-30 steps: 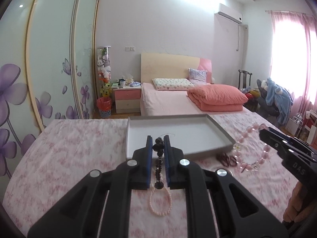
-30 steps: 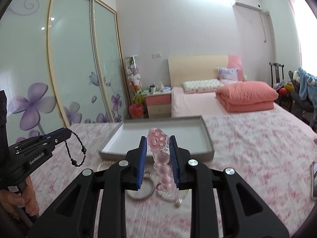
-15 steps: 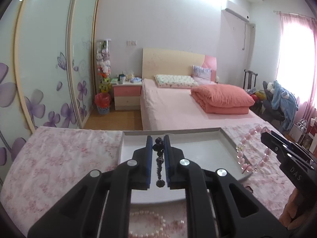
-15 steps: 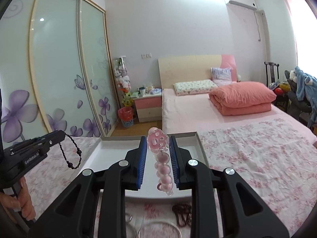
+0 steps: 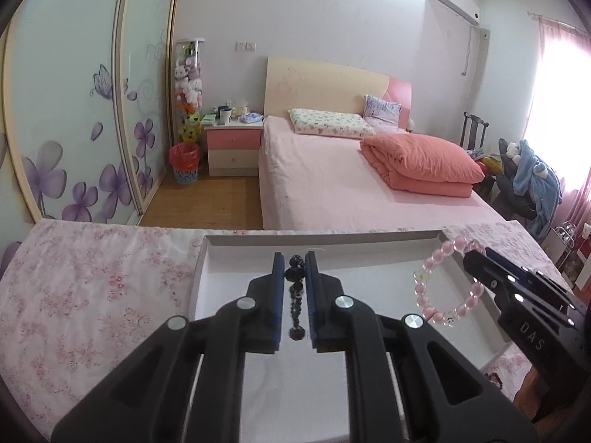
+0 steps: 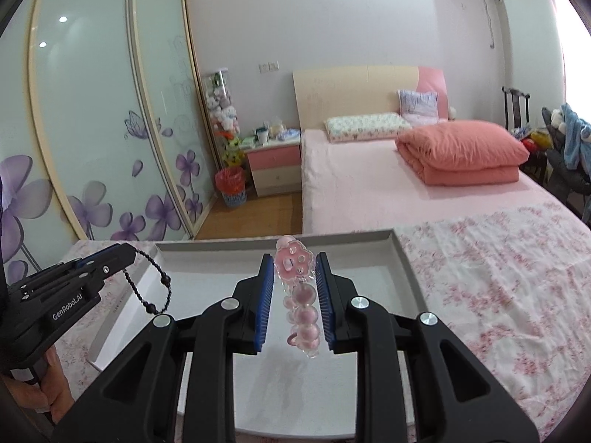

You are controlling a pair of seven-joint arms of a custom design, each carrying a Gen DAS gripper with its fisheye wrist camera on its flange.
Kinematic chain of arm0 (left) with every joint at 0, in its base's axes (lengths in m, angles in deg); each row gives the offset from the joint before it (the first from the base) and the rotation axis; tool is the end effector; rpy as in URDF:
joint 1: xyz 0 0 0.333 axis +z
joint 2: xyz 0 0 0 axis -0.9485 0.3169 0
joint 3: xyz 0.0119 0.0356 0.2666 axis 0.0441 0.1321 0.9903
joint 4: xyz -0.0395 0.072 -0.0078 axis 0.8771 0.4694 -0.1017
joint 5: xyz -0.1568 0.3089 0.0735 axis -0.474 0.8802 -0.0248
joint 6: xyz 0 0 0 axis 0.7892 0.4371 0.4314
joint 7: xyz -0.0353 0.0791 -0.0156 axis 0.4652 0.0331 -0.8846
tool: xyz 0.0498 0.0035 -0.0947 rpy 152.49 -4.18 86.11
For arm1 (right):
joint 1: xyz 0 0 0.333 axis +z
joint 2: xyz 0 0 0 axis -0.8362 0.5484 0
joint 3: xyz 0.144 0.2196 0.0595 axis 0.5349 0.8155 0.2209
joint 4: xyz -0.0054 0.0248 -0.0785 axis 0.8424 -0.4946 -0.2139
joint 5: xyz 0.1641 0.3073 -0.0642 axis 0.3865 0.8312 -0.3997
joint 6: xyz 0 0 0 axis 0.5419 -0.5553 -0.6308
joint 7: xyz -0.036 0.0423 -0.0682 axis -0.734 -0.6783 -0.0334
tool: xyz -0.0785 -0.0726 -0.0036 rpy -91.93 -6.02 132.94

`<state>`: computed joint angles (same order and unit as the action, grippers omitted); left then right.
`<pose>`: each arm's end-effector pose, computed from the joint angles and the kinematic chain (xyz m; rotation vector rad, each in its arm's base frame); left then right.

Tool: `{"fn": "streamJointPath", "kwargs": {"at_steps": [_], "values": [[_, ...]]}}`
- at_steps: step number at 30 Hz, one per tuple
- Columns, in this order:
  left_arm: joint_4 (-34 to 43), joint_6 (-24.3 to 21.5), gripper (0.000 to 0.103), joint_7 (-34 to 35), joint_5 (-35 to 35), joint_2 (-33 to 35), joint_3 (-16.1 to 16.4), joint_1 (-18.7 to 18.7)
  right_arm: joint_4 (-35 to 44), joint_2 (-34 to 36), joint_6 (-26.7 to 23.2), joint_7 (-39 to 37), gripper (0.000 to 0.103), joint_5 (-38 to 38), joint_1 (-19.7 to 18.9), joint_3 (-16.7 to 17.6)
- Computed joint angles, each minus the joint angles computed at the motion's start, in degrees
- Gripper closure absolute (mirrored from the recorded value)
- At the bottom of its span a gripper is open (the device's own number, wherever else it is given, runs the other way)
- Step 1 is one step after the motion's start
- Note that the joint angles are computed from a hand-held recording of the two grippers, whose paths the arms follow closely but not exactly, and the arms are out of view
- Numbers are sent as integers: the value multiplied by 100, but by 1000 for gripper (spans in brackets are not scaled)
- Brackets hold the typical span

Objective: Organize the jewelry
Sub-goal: 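Open both tools to drop the bracelets into the gray tray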

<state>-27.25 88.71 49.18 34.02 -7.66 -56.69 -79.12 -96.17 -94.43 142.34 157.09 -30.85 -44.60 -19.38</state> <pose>0.5440 -0.1730 0.5516 -1.5428 1.8435 -1.0561 0.4802 0.0417 0.5572 -1.4849 1.6145 -0.7332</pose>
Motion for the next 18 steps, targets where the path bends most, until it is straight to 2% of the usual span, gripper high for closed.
{"fn": "streamJointPath", "kwargs": {"at_steps": [4, 6, 7, 8, 9, 11, 13, 18], "values": [[93, -88, 91, -166, 226, 157, 48, 4, 39, 72, -183, 201, 78, -208, -231, 201], [104, -141, 91, -84, 94, 189, 65, 18, 45, 89, -224, 292, 75, -275, -299, 250], [138, -196, 91, -70, 35, 213, 70, 20, 54, 99, -218, 328, 71, -315, -329, 269], [164, -235, 91, -103, 20, 233, 83, 20, 58, 93, -219, 373, 60, -361, -367, 291], [149, -226, 89, -157, 57, 229, 99, 17, 59, 93, -198, 461, 53, -434, -435, 344], [174, -259, 84, -173, 67, 234, 114, 21, 14, 30, -153, 525, 53, -504, -465, 337], [163, -272, 74, -198, 54, 206, 131, 40, -13, -30, -174, 575, 53, -549, -488, 323], [27, -318, 74, -225, 16, 10, 132, 111, -168, -224, -205, 650, 53, -591, -531, 239]]}}
